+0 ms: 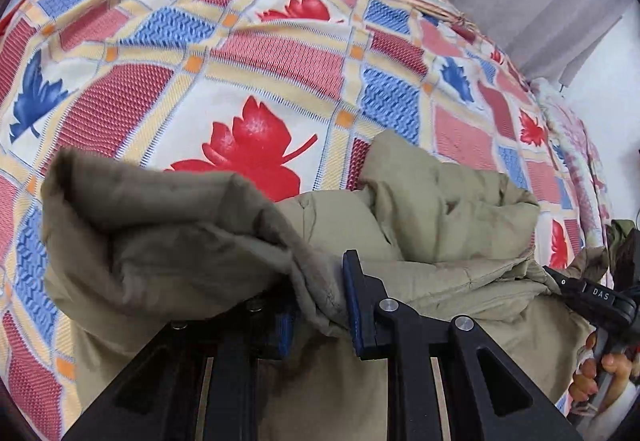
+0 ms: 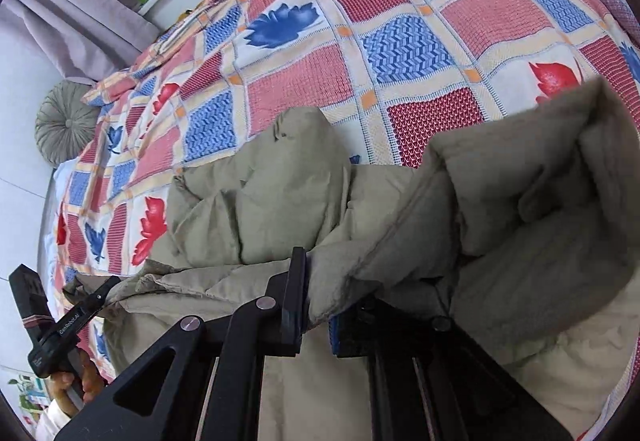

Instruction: Fold large clothes

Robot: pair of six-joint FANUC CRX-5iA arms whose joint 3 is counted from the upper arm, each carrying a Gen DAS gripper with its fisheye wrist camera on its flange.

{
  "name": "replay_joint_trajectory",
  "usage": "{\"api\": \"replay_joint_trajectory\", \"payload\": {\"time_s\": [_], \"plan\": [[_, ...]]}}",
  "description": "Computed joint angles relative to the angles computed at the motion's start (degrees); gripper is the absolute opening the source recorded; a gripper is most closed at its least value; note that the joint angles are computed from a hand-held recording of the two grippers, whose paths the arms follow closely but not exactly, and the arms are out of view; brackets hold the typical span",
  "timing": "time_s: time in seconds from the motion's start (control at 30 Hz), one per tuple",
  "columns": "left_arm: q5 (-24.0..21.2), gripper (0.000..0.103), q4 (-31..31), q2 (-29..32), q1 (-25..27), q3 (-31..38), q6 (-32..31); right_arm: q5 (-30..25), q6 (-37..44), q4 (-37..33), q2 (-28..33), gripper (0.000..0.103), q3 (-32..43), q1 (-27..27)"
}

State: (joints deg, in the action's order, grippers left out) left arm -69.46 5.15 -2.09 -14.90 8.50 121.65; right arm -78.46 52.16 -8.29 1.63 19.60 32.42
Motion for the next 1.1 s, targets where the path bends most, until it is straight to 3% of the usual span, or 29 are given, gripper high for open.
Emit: {"api": "replay_joint_trajectory", "payload": {"time_s": [0.17, 0.3, 0.37, 0.4, 0.43, 0.47, 0.5, 0.77, 0.87, 0.9, 0.93, 1.1], "plan": [[-0.18, 0.023, 1.21, 1.31, 0.88, -0.20, -0.01, 4.18, -3.89, -2.13, -0.54, 0.010, -3.38, -1.38], [-2.91, 0.024, -1.38, 1.42, -0.38, 2.78, 0.96, 2.32, -3.54, -1.99, 0.19, 0.011, -1.84, -1.18], [-3.48, 0.031, -3.14, 0.81, -1.44, 3.76, 0.93, 0.51, -2.85, -2.80, 0.59, 0.012, -0.24, -1.58], [-3.74, 0.049, -3.97, 0.43, -1.95, 4.10, 1.08, -0.31, -2.50, -3.20, 0.70, 0.013, 0.48, -1.80], [-4.54, 0.084, -5.43, 0.30, -2.54, 4.89, 1.59, -0.78, -2.35, -3.42, 0.83, 0.016, 1.01, -1.92], [-5.76, 0.099, -8.23, 0.31, -3.68, 6.23, 2.77, -1.30, -2.24, -3.63, 0.71, 0.018, 1.38, -2.08], [-6.51, 0.103, -11.80, 0.07, -5.17, 7.41, 4.23, -1.54, -2.28, -3.81, 0.51, 0.022, 1.52, -2.21], [-8.31, 0.103, -12.21, -1.14, -4.95, 7.49, 2.93, -1.81, -2.86, -4.35, -0.44, 0.031, 1.60, -2.68], [-8.37, 0.091, -10.53, -1.53, -5.19, 6.73, 0.92, -0.90, -2.19, -3.61, -1.19, 0.056, 1.33, -2.31], [-8.50, 0.091, -10.19, -1.64, -5.48, 6.54, 0.24, -0.34, -1.72, -3.29, -1.52, 0.082, 1.20, -2.15], [-8.38, 0.091, -10.05, -1.81, -5.94, 6.42, -0.06, 0.20, -1.69, -2.46, -1.91, 0.086, 0.96, -1.75], [-8.34, 0.091, -10.71, -2.61, -9.21, 6.58, 0.21, -1.84, -2.18, -1.88, -3.36, 0.086, 1.46, -1.52]]}}
